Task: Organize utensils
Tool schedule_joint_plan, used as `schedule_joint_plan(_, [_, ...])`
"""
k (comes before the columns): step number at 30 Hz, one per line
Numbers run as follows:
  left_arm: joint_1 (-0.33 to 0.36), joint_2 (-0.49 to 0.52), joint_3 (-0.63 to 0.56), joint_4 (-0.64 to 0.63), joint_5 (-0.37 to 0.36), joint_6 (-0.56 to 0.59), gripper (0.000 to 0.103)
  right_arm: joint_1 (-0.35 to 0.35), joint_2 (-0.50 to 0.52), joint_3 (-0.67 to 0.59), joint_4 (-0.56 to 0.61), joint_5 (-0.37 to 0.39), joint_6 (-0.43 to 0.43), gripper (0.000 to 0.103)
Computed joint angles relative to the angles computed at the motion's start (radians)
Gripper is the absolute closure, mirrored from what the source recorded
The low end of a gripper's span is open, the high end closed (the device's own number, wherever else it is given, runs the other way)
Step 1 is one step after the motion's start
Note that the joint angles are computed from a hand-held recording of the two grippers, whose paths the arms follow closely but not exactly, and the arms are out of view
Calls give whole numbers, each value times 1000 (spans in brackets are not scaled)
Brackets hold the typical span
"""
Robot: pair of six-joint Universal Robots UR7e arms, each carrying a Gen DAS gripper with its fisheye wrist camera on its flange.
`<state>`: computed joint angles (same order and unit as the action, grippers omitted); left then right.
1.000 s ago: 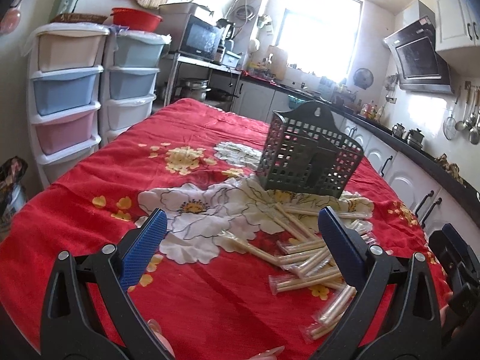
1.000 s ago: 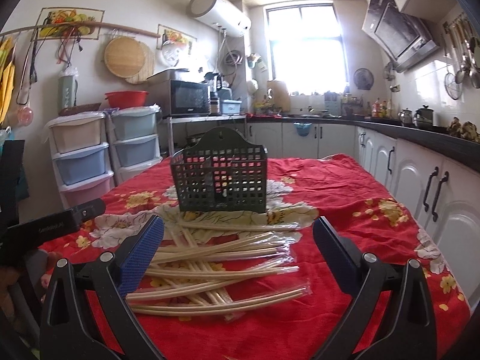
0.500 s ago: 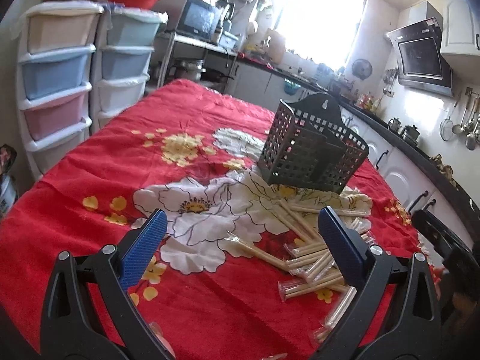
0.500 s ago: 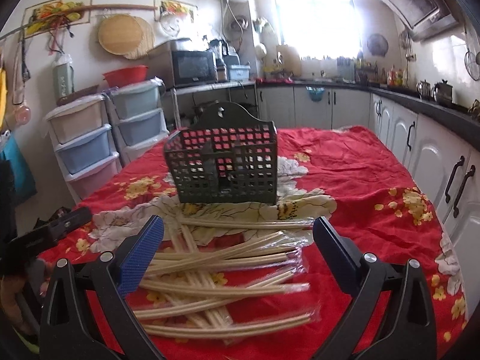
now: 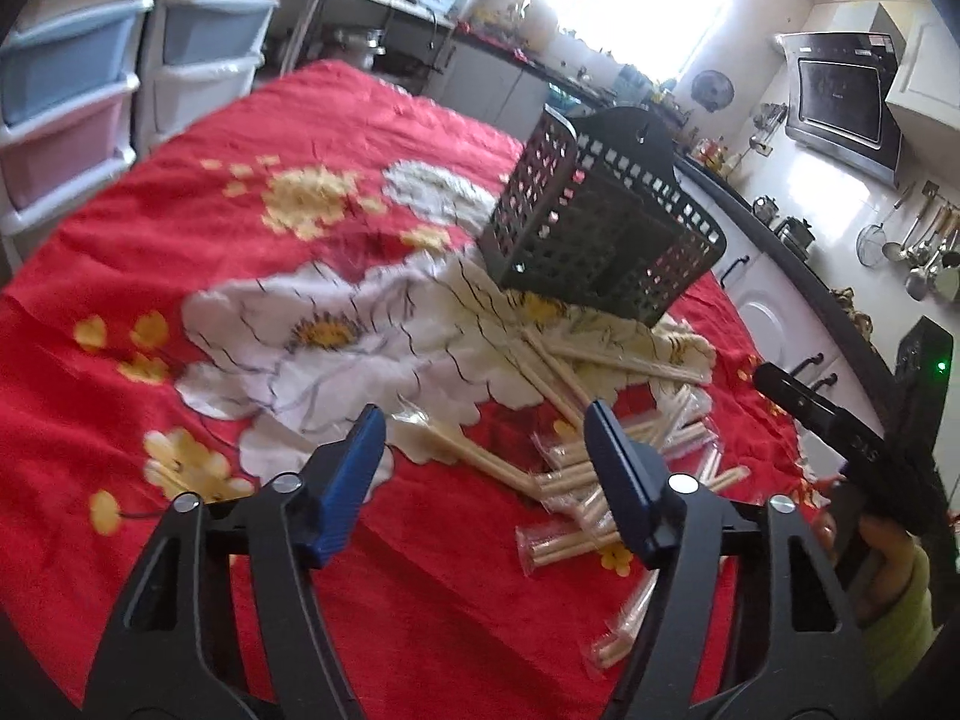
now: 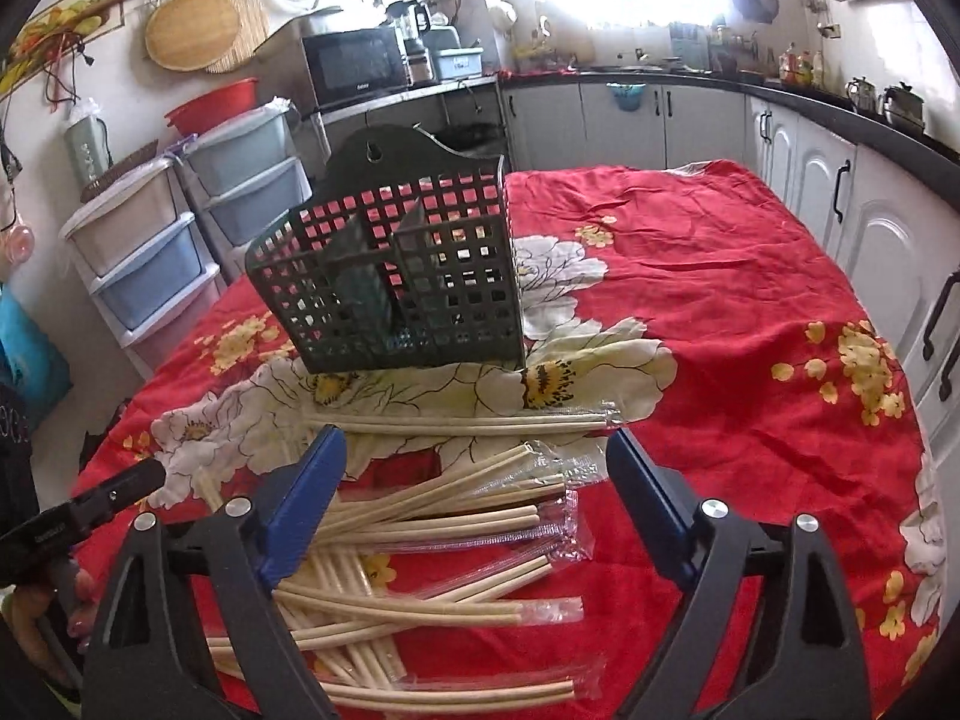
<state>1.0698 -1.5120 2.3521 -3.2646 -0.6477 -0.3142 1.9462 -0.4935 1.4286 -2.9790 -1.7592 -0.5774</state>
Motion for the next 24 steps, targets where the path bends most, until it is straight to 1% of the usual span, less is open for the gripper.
schedule_joint_plan(3, [32,-9,-13,61,-62,-61,50,-1,11,-25,39,-2,-11,22])
schedule_joint_plan(8, [98,-13,-39,128,-175,-149,55,-7,32,-81,130,-11,12,26])
schedule_joint_plan(9, [105,-10,-42,129,-181,-158,58,-9,36,-94,157,-13,19,27])
schedule_joint_plan(14, [125,-4,-66,147,-214,-170,58,-20,55,-154,273,-13,66,33])
schedule_joint_plan(17, [128,1,-79,163,-211,-170,61,-27,65,-184,327,0,98,35])
schedule_joint_plan(19, [134,5,-87,168,-213,-174,65,-33,74,-209,360,3,128,36])
schedule_joint_plan(21, [143,8,-96,175,-214,-177,73,-38,84,-234,390,6,153,37])
schedule_joint_plan(22, [146,8,-98,179,-214,-179,75,-41,90,-247,407,9,168,39])
schedule_joint_plan(23, [150,9,-102,184,-213,-181,80,-45,96,-262,428,12,183,40])
schedule_joint_plan(24, [153,10,-104,184,-212,-181,82,-47,102,-276,446,17,195,45])
